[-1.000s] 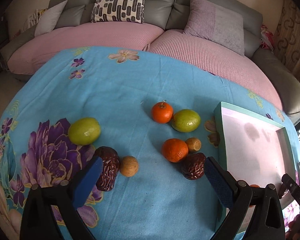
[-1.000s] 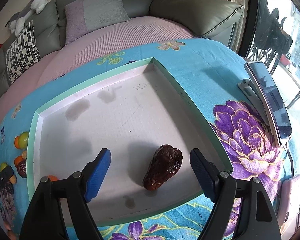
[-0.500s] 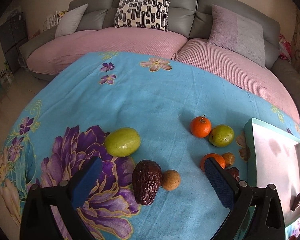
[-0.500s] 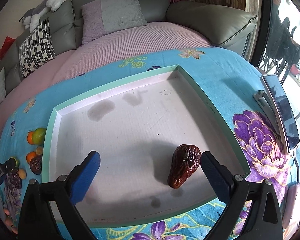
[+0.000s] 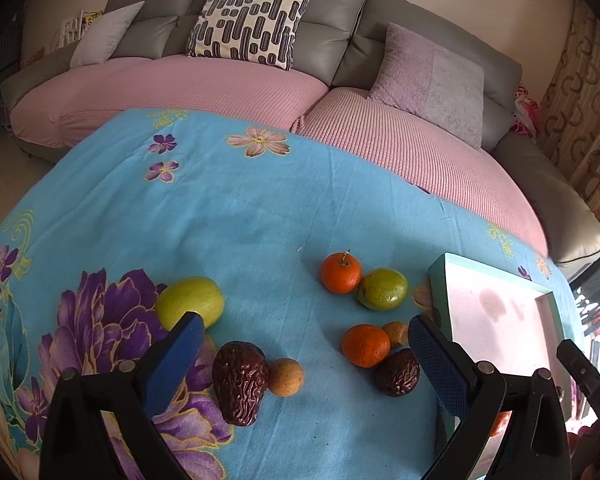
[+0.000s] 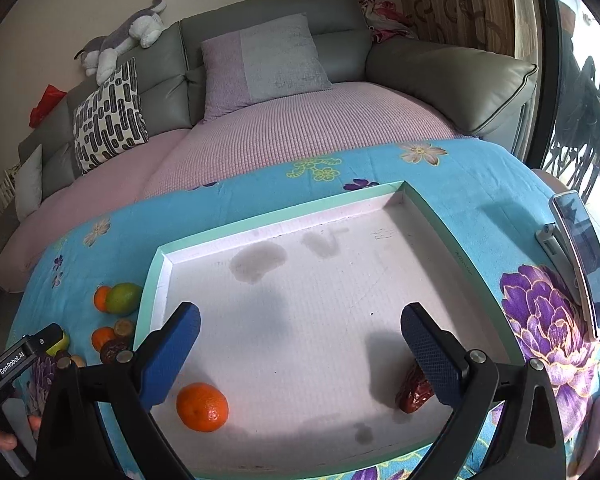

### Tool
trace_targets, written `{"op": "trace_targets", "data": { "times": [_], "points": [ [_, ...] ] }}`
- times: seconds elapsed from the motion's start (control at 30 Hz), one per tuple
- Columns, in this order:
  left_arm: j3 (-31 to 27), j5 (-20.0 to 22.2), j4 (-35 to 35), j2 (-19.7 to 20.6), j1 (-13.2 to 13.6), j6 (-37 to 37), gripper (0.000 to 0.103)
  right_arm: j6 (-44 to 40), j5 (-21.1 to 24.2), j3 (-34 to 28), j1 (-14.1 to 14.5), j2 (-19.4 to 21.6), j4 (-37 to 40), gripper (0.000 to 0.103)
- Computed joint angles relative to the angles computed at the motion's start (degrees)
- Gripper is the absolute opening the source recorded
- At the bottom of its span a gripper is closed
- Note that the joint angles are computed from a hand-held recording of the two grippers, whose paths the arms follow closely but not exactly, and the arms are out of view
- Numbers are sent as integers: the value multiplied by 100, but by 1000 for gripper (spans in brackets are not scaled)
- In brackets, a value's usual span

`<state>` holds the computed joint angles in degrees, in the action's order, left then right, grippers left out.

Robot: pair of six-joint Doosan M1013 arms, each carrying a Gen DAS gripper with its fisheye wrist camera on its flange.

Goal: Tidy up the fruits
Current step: 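Move both open tools back from the tray toward the remaining fruit, then grasp the large green fruit with the left tool while the right tool grasps another date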

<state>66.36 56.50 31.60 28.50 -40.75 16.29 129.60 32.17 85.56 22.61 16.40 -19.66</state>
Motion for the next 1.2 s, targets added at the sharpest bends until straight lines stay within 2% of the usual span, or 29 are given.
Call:
{"op": "trace_targets", "data": {
  "times": [0.1,0.23,0.43,0.73,1.03,1.2],
  "points": [
    [-159,211,136,61,-1,107,103,-373,-46,-85,9,55,430,100],
    [-238,219,229,69,39,8,103,-909,-280,-147,-10,106,1262,100],
    [-394,541,512,129,61,-136,103,-915,-266,-321,168,247,883,100],
    [-361,887,816,55,145,-445,103,-1375,-555,-473,303,379,1296,100],
    [-90,798,585,-104,308,-537,103,-2064,-455,-745,426,598,1889,100],
    [99,674,452,-208,378,-576,102,-2049,-455,-769,483,612,1678,100]
  ]
}}
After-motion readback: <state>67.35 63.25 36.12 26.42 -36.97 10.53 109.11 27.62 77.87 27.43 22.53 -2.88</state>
